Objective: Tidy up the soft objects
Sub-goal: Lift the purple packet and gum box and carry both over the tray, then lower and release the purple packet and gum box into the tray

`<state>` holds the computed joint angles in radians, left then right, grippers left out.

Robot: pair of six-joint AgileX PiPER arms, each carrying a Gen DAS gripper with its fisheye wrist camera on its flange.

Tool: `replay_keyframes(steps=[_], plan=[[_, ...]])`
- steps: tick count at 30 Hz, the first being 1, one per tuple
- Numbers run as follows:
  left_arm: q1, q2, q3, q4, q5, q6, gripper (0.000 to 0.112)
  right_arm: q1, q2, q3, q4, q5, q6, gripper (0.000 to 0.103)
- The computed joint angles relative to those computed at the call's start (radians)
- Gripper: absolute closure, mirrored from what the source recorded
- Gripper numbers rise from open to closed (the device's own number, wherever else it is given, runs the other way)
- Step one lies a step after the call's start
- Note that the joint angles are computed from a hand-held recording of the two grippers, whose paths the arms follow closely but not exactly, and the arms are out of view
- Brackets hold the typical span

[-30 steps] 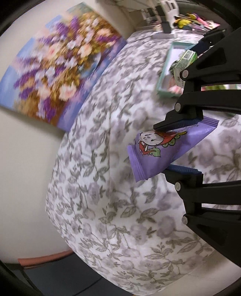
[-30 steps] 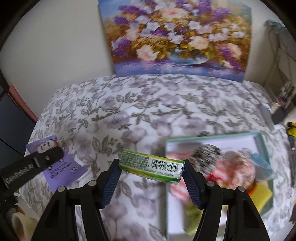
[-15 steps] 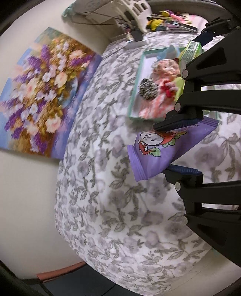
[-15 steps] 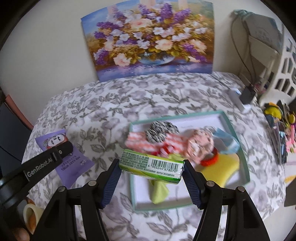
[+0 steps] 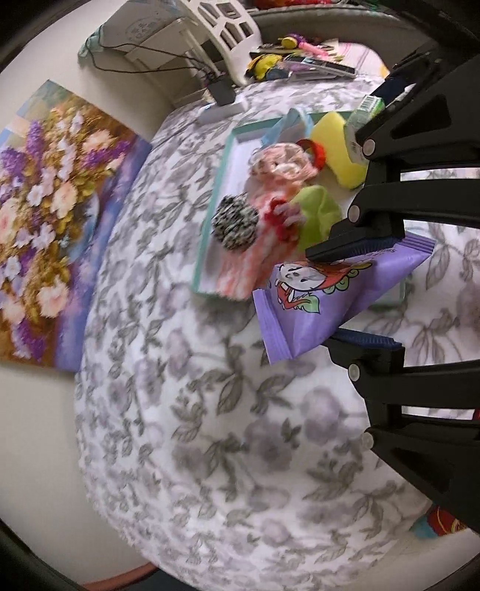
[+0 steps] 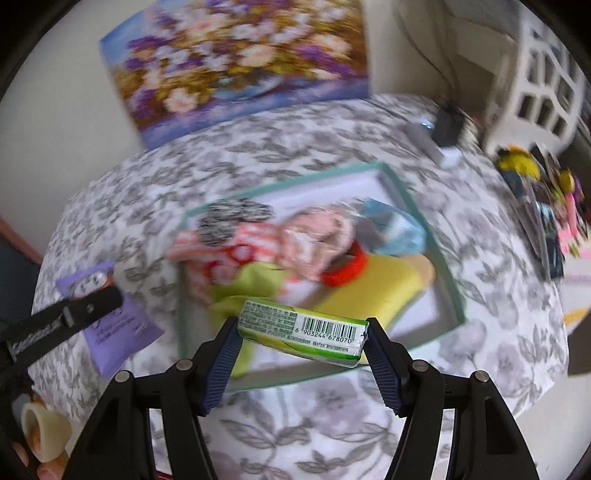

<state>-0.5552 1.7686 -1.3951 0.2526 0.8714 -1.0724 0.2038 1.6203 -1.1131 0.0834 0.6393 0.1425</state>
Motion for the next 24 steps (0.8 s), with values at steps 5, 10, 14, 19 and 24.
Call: replay_keyframes(steps=[5,10,14,19,24], plan=[[-0.022,0.053,-0.045,-0.049,-0.007,0.059,0.075,-0.11,0.009,0.008,0.054,0.008,-0.055,0.034],[-0.055,0.1,-0.099,-0.068,0.001,0.094,0.075,-0.184,0.033,0.006,0.042,0.013,-0.058,0.034],[-0.069,0.153,-0.138,-0.117,-0.002,0.144,0.075,-0.241,0.062,0.003,0.108,-0.002,-0.128,0.034],[-0.085,0.218,-0.187,-0.131,0.007,0.173,0.075,-0.242,0.07,-0.003,0.03,0.005,-0.062,0.034],[-0.081,0.258,-0.209,-0.135,0.012,0.175,0.075,-0.271,0.079,-0.007,0.061,0.008,-0.093,0.034]])
